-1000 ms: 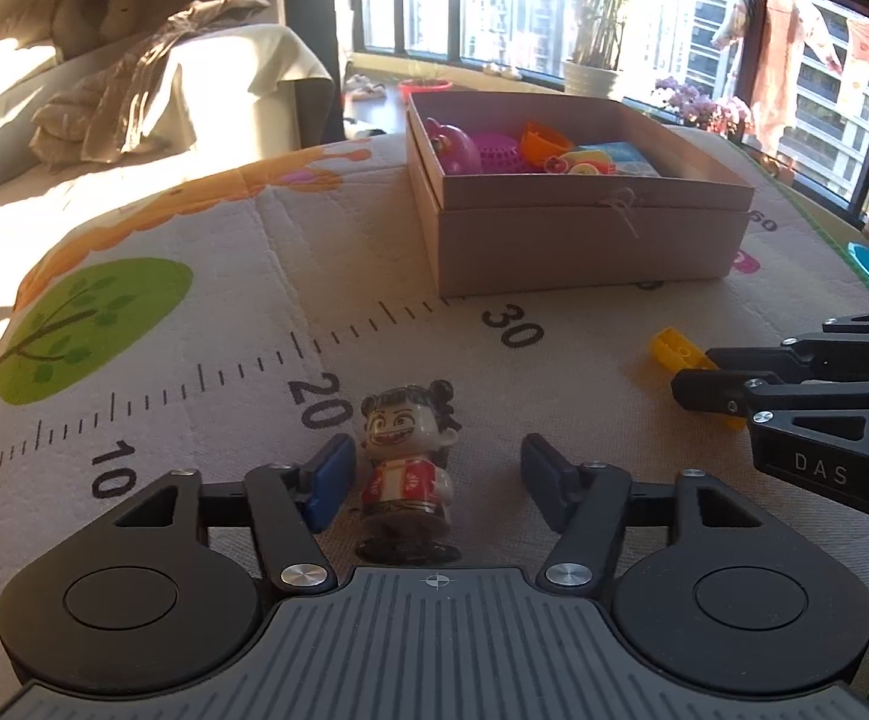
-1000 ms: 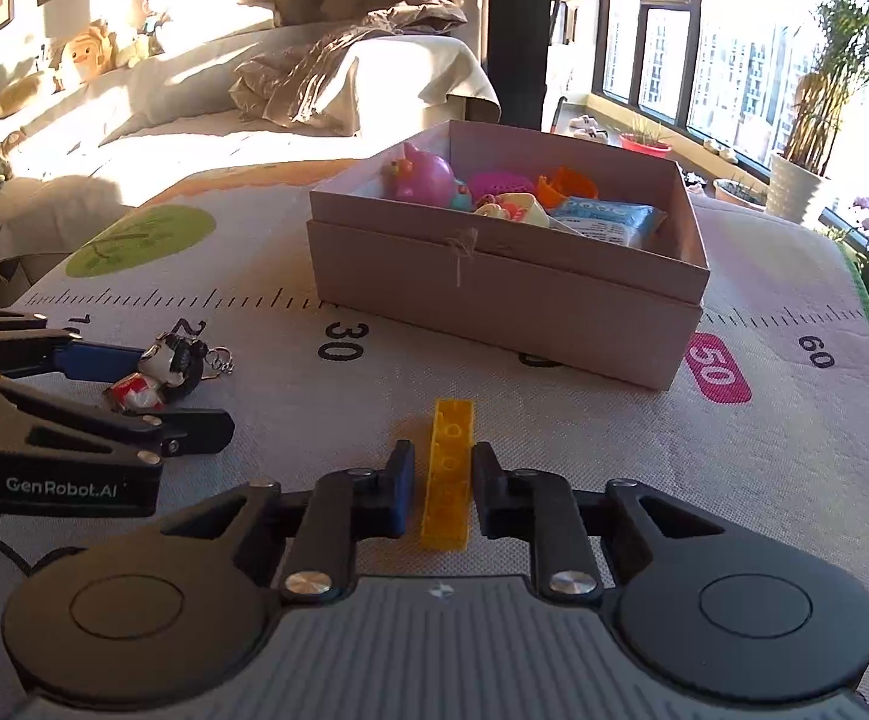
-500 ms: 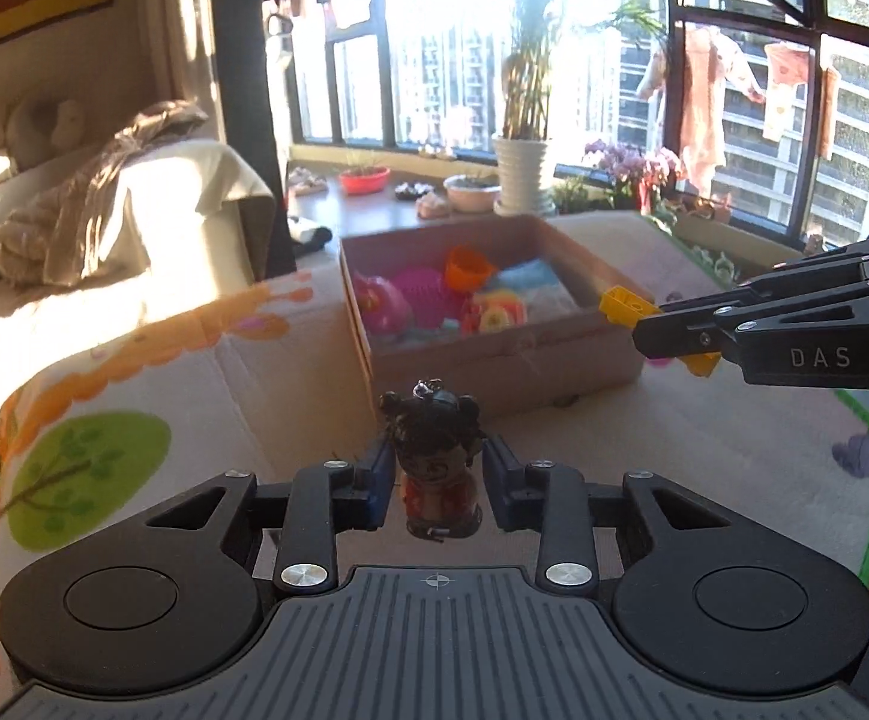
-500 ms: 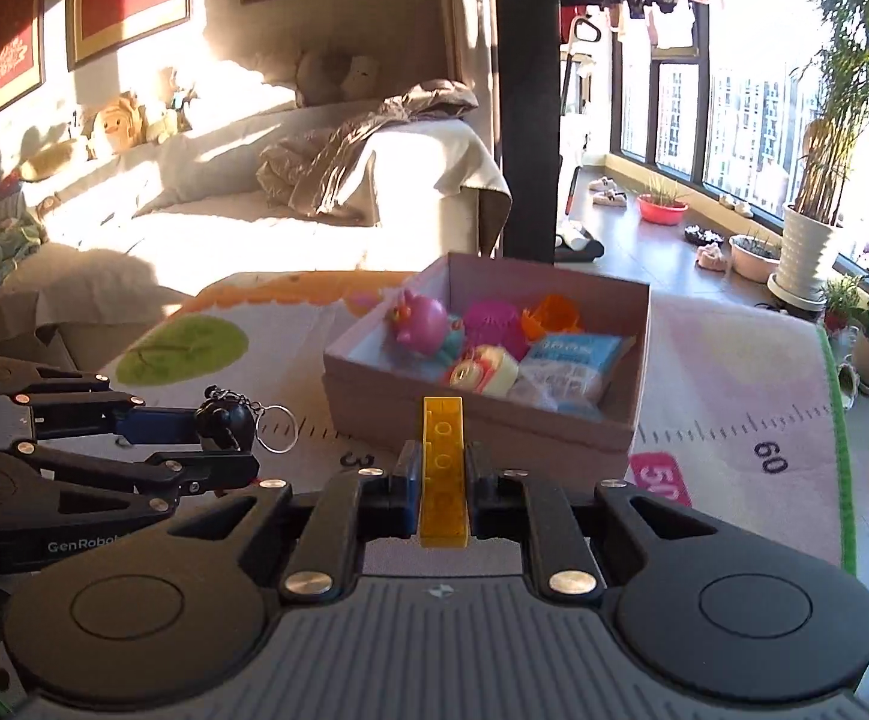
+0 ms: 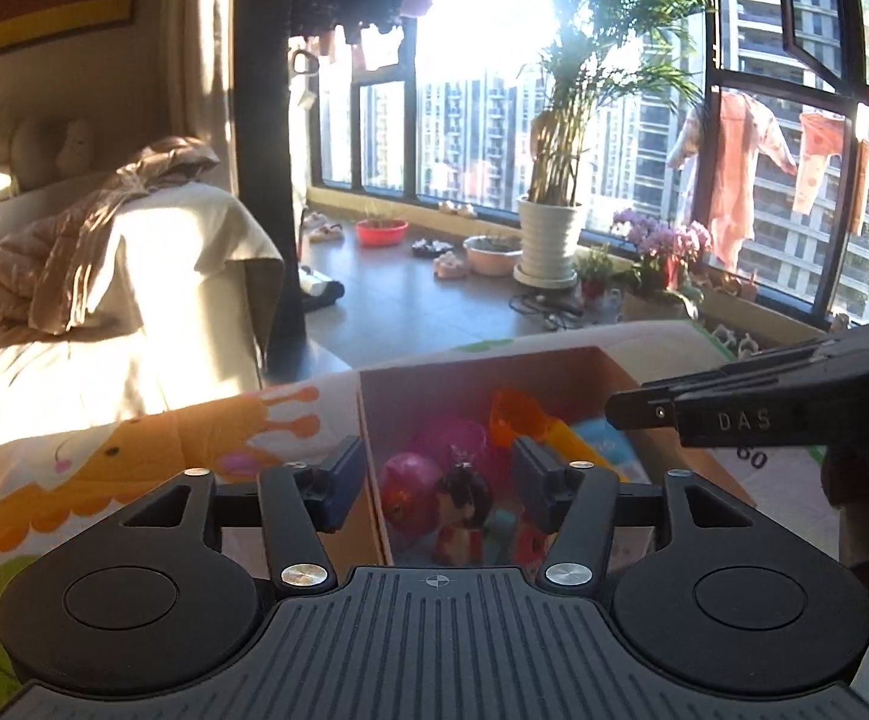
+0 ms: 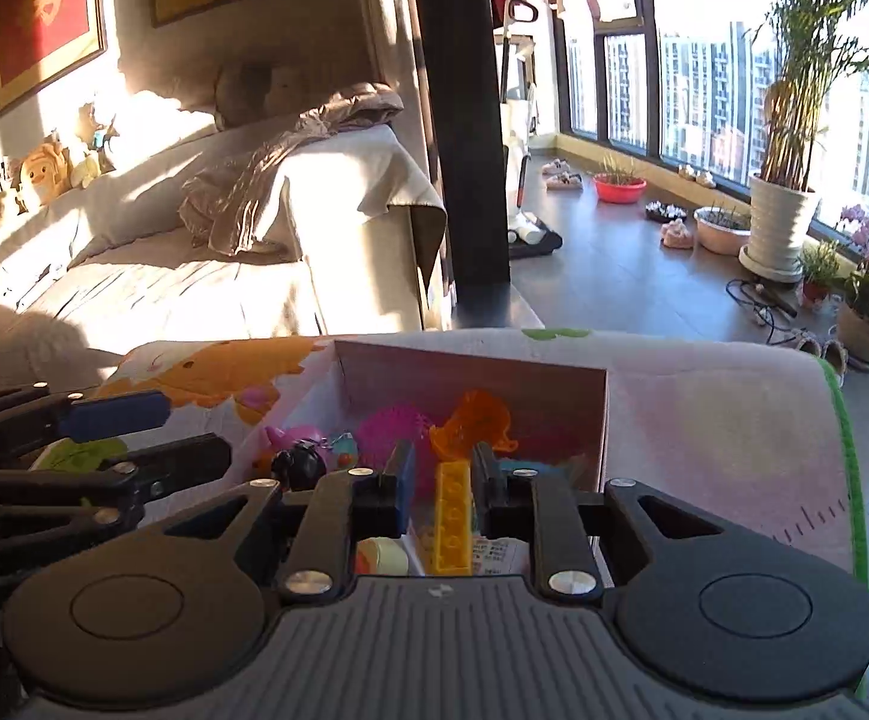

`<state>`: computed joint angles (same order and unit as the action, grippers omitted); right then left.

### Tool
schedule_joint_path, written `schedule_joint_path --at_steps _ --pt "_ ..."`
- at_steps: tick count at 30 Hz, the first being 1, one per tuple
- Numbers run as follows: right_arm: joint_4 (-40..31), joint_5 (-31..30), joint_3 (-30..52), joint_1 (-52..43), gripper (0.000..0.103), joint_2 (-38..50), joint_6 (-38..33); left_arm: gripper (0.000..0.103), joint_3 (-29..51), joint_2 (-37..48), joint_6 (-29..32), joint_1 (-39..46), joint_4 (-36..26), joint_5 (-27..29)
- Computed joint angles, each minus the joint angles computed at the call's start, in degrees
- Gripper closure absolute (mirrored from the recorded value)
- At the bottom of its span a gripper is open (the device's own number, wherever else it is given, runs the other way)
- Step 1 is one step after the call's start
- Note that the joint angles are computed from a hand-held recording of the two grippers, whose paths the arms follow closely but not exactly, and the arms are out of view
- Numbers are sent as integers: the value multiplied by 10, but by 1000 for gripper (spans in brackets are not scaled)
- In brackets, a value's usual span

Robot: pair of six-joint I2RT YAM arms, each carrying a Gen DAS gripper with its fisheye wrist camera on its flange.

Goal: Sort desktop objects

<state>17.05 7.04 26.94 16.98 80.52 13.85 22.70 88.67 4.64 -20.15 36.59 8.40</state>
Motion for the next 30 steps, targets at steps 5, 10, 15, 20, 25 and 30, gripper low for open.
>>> schedule_joint_path --at_steps 5,10,15,20,25,30 --pt "4 -79 -7 -11 71 46 -2 26 -79 3 9 50 31 32" --pt "35 -43 -5 39 65 82 7 17 -94 41 18 89 21 60" --pt "36 -26 44 76 71 145 20 6 -107 41 22 93 15 67" --pt "44 91 39 116 74 143 23 0 -124 47 11 75 27 6" --pt "28 121 -35 129 58 22 93 0 -117 61 1 87 14 0" --pt "-19 237 -112 233 12 -90 190 0 -130 86 -12 92 68 -9"
